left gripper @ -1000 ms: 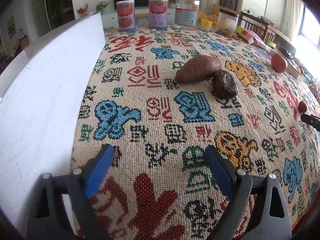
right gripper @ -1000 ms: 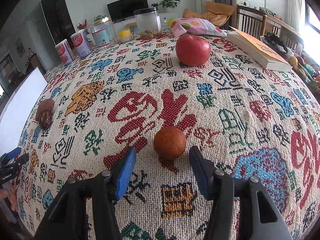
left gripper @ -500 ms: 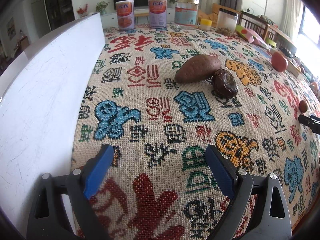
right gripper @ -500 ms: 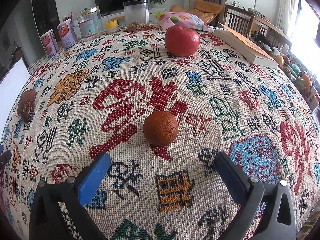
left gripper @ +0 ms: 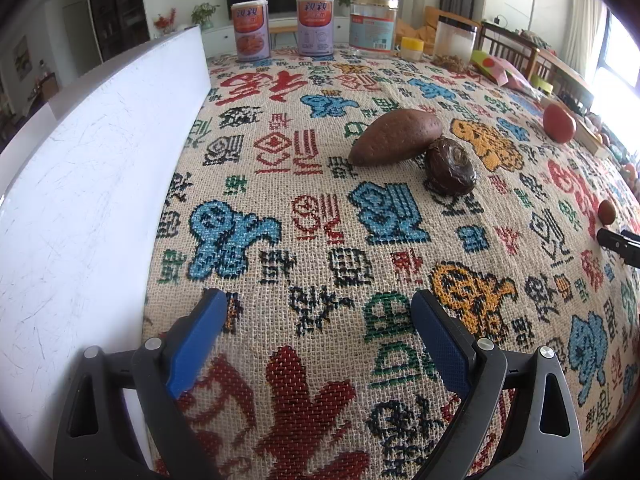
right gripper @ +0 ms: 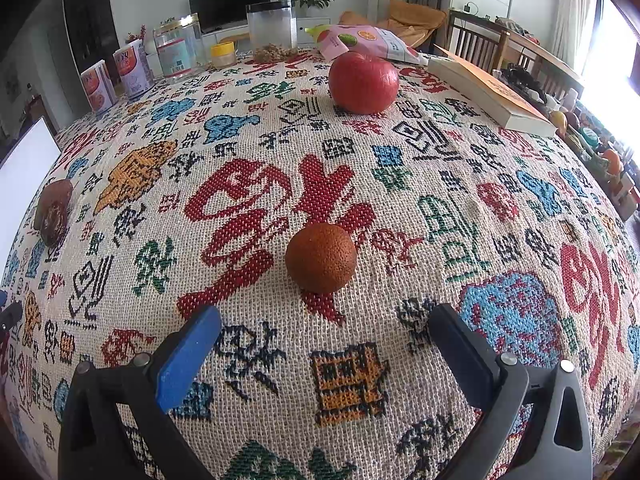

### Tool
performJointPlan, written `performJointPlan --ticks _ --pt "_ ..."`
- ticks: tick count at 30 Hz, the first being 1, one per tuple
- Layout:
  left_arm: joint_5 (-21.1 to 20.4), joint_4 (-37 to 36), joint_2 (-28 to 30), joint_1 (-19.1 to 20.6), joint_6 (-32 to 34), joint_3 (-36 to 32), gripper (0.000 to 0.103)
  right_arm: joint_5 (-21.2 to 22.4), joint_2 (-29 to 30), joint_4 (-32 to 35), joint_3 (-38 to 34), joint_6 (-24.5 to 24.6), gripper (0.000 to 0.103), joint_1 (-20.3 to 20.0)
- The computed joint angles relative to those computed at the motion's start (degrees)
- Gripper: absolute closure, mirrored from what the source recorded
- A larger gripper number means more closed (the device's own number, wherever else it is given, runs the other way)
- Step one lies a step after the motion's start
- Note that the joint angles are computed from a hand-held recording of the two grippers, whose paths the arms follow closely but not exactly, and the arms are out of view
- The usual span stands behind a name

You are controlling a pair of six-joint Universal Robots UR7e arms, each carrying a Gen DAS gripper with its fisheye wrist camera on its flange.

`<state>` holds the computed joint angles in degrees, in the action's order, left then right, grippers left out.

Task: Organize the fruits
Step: 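Lower the brown fruit onto the table and open the right tool, then move the left tool to the sweet potato and close on it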

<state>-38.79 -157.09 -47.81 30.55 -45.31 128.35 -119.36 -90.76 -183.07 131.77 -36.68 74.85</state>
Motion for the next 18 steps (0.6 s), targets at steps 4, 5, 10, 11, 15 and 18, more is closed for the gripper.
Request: performJointPlan --ticks 4,5,10,11,15,18 --pt "0.0 0.0 0.0 0.0 0.0 0.0 0.009 0.0 0.0 0.0 0.0 0.0 0.000 0.0" --pt "0.0 0.0 0.0 0.0 0.0 0.0 0.009 0.0 0.0 0.0 0.0 0.0 0.000 0.0" --pt "-0.1 0.2 0.0 0.1 0.0 -0.1 0.008 0.0 0.0 0.0 0.0 0.0 0.000 0.0" --pt "-0.3 0.5 -0.1 0.2 -0.1 -0.3 0.008 0.0 0.0 0.0 0.0 0.0 0.000 0.0" --pt "-2.3 5.1 0.0 1.7 -0.8 -3.8 0.008 0.1 0.0 0.0 0.0 0.0 0.000 0.0" --pt "-1.8 5.9 1.0 2.5 -1.7 -6.6 0.008 0.1 0.0 0.0 0.0 0.0 0.000 0.0"
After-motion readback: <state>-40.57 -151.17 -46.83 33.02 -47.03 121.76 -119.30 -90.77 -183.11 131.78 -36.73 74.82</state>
